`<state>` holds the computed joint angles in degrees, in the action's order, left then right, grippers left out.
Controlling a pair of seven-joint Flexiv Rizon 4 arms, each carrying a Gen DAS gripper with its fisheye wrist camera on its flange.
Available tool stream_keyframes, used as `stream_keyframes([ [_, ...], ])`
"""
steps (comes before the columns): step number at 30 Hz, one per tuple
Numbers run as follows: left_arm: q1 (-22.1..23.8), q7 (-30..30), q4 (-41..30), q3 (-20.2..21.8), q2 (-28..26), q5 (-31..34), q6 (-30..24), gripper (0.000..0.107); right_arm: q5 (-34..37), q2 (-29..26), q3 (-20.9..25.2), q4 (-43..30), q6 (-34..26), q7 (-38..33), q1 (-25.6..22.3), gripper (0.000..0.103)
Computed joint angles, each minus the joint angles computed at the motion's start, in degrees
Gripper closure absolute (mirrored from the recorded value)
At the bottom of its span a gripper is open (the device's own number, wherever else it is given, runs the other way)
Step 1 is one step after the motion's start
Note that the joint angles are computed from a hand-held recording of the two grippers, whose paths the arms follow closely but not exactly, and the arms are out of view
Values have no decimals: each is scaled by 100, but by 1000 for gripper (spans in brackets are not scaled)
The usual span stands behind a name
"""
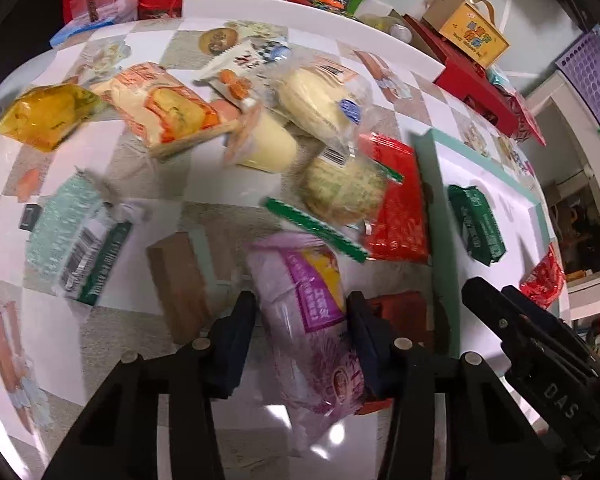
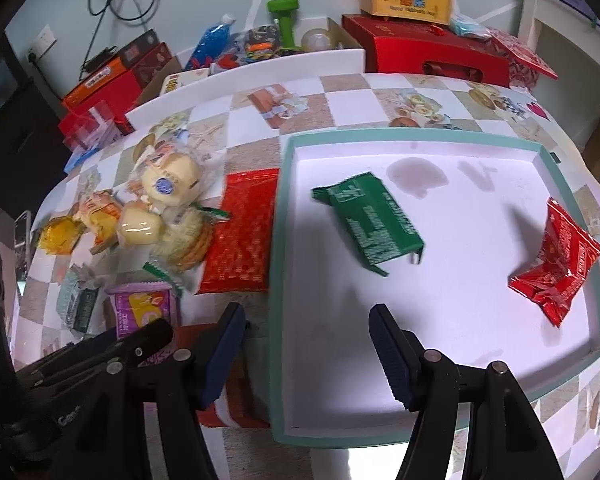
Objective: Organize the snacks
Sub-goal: 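Grasp the red boxed cake with the right tool while the left tool grasps the pink bread bag, then carry the red boxed cake and pink bread bag over the tray with both tools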
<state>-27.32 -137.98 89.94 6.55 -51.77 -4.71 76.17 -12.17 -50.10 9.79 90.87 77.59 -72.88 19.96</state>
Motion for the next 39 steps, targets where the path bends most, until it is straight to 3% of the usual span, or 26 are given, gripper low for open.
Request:
stream_keyframes([
  [4,-295,-394,34,504,146,245,-516,58,9,-17,278,16,-43,-318,-90,40],
  [14,-222,-1016,434,548,454,701,-602,58,195,-43,909,92,-199,-1277,-230,52],
  [18,-198,-1160,545,542,559,841,-636,58,244,-33,639,83,-293,-1247,-7,53],
  [27,-78,-1163,402,426,523,1023,-842,58,350,-19,700,67,-466,-1523,13,55],
  [35,-25,-1082,170,348,394,1065,-1042,58,312,-150,497,-63,-750,-1494,209,59],
  [39,-32,-1045,54,341,345,1121,-1137,58,224,-143,357,3,-613,-1424,324,60],
])
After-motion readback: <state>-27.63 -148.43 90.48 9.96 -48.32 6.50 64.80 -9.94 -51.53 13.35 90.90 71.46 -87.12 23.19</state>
